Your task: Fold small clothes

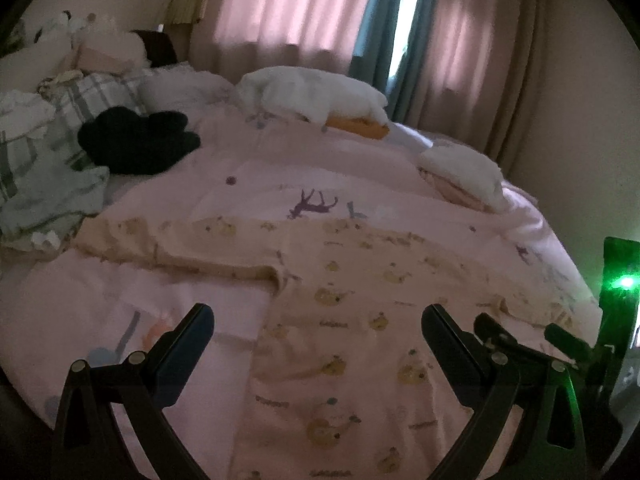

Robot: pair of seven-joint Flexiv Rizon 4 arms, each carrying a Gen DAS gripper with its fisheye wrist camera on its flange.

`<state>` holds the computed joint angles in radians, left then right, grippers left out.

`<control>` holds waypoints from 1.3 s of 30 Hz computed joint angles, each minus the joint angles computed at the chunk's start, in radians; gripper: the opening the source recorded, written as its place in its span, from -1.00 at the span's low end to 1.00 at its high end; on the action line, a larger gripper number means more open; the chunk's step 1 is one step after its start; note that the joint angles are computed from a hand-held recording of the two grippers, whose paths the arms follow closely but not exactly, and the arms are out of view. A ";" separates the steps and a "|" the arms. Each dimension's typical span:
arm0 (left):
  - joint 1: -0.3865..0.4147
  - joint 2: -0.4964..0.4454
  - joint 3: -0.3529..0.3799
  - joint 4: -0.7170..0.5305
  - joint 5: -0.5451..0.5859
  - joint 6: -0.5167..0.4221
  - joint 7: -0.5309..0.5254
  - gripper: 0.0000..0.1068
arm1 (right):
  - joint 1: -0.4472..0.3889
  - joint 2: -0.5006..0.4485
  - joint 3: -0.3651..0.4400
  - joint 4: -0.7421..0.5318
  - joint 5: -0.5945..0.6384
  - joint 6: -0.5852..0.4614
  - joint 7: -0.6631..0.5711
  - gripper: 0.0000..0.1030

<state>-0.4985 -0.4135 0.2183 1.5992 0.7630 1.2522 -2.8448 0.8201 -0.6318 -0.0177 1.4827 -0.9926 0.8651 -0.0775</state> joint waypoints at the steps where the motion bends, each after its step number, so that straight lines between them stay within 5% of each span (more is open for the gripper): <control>1: -0.004 0.001 0.003 0.001 0.003 -0.005 -0.008 0.93 | 0.001 -0.005 0.003 -0.007 0.006 -0.006 -0.006 0.99; 9: 0.000 0.021 0.013 0.014 0.058 0.027 -0.074 0.93 | 0.017 -0.022 0.003 -0.034 0.021 -0.027 -0.054 0.99; 16: 0.041 0.015 0.010 0.056 -0.018 0.142 -0.035 0.93 | 0.027 -0.024 -0.003 -0.039 0.014 -0.039 -0.046 0.98; 21: -0.023 0.016 0.074 0.039 0.018 0.104 -0.066 0.93 | 0.033 -0.035 -0.002 -0.058 0.023 -0.059 -0.062 0.97; 39: -0.016 0.009 0.046 0.025 0.031 0.074 -0.052 0.93 | 0.032 -0.020 -0.001 -0.040 0.026 -0.070 -0.049 0.98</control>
